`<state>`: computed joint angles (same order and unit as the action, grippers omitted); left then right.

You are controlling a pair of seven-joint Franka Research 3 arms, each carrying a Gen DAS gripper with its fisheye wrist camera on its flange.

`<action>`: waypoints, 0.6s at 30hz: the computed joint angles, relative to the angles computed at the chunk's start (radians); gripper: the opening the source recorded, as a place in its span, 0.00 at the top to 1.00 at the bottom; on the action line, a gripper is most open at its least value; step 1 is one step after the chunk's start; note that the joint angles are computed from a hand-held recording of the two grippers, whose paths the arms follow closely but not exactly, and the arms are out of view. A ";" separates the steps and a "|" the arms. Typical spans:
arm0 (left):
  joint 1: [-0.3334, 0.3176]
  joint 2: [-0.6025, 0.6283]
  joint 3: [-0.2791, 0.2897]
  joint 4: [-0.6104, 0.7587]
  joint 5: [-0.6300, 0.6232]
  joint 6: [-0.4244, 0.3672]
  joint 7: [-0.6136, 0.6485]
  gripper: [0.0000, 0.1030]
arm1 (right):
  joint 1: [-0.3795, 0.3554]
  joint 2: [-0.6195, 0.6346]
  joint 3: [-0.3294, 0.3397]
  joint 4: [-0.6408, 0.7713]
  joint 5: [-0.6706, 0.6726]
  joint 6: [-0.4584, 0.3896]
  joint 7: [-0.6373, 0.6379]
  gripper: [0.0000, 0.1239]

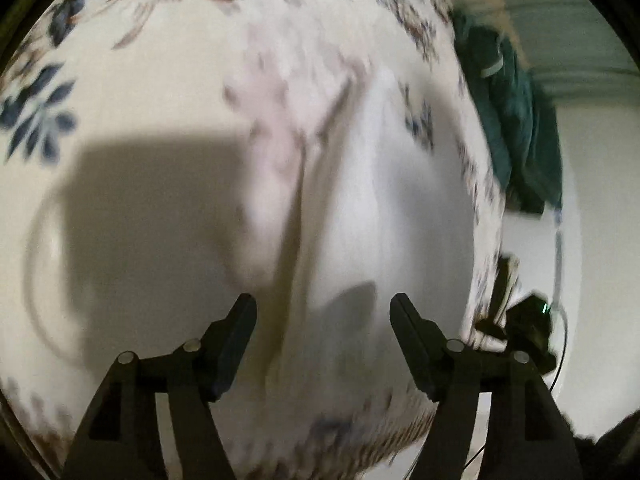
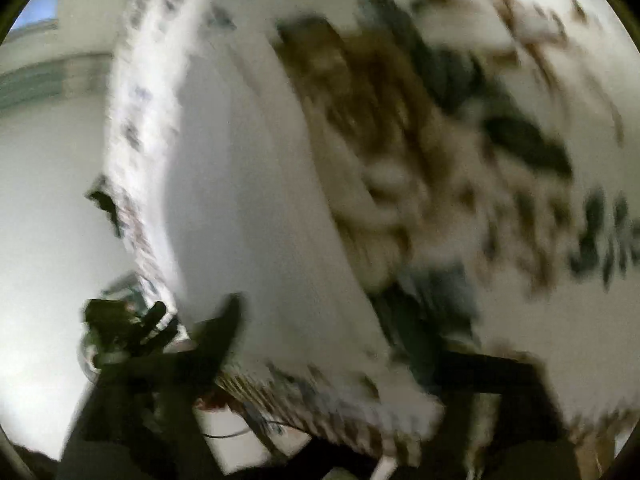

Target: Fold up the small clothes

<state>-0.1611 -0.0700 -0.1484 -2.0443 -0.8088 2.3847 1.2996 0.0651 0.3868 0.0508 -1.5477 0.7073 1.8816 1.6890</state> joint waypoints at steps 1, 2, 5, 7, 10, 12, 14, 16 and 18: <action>0.000 0.040 0.007 0.020 -0.062 0.013 0.043 0.35 | -0.009 0.035 0.007 0.028 0.030 0.002 -0.019 0.23; 0.005 0.075 0.005 0.041 -0.108 0.018 0.075 0.35 | -0.019 0.074 0.017 0.059 0.061 -0.004 -0.031 0.23; 0.038 0.184 -0.022 0.118 -0.246 -0.003 0.190 0.35 | -0.053 0.202 0.057 0.165 0.155 -0.044 -0.047 0.23; 0.064 0.240 -0.047 0.169 -0.292 -0.025 0.245 0.35 | -0.070 0.309 0.094 0.265 0.203 -0.095 -0.045 0.23; 0.090 0.265 -0.076 0.201 -0.326 -0.030 0.285 0.37 | -0.069 0.403 0.134 0.365 0.226 -0.127 -0.062 0.24; 0.095 0.277 -0.085 0.233 -0.291 -0.046 0.276 0.68 | -0.052 0.423 0.147 0.403 0.211 -0.125 -0.091 0.45; 0.093 0.282 -0.091 0.258 -0.251 -0.033 0.246 0.75 | -0.038 0.414 0.145 0.402 0.194 -0.107 -0.072 0.56; 0.096 0.284 -0.094 0.288 -0.219 -0.025 0.226 0.77 | -0.039 0.383 0.149 0.373 0.206 -0.071 -0.071 0.60; 0.100 0.309 -0.098 0.363 -0.175 -0.034 0.210 0.78 | -0.033 0.374 0.149 0.399 0.197 -0.067 -0.073 0.61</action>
